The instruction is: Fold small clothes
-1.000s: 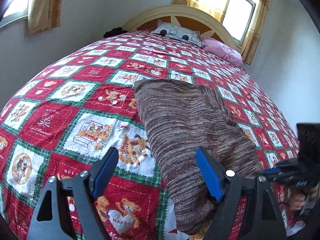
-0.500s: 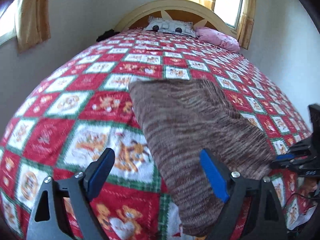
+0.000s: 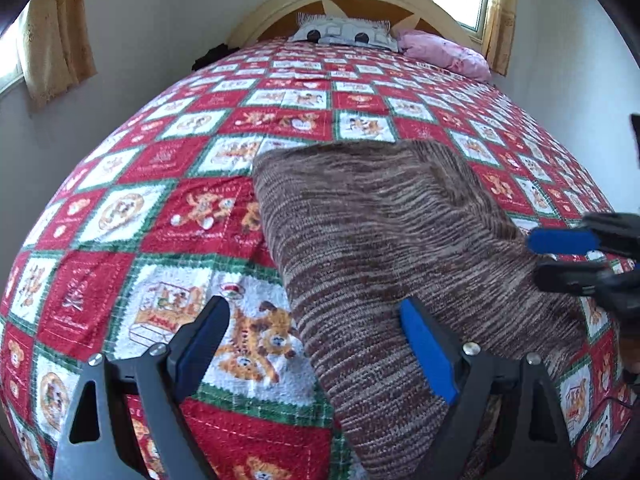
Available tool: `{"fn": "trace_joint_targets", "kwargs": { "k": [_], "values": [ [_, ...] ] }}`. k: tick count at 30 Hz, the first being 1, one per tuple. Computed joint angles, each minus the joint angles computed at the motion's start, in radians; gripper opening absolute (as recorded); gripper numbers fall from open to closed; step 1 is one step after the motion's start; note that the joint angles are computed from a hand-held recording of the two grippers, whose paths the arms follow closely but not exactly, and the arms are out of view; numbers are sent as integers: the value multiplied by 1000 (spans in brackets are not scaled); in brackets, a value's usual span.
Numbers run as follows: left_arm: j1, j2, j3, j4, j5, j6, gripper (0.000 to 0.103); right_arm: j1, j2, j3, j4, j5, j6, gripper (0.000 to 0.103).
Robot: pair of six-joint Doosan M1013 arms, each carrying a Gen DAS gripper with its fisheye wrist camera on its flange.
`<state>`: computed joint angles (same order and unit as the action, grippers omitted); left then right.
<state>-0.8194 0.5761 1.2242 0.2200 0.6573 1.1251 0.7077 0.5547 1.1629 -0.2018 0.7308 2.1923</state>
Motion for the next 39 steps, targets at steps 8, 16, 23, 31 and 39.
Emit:
{"fn": "trace_joint_targets", "kwargs": {
  "k": [8, 16, 23, 31, 39],
  "values": [
    [7, 5, 6, -34, -17, 2, 98, -18, 1, 45, 62, -40, 23, 36],
    [-34, -81, 90, 230, -72, -215, 98, 53, -64, 97, -334, -24, 387, 56],
    [-77, -191, 212, 546, -177, -553, 100, 148, -111, 119, -659, 106, 661, 56],
    [-107, -238, 254, 721, -218, -705, 101, 215, -138, 126, -810, 188, 802, 57],
    [-121, -254, 273, 765, -229, -744, 101, 244, -146, 118, -863, 226, 822, 57]
  ]
}}
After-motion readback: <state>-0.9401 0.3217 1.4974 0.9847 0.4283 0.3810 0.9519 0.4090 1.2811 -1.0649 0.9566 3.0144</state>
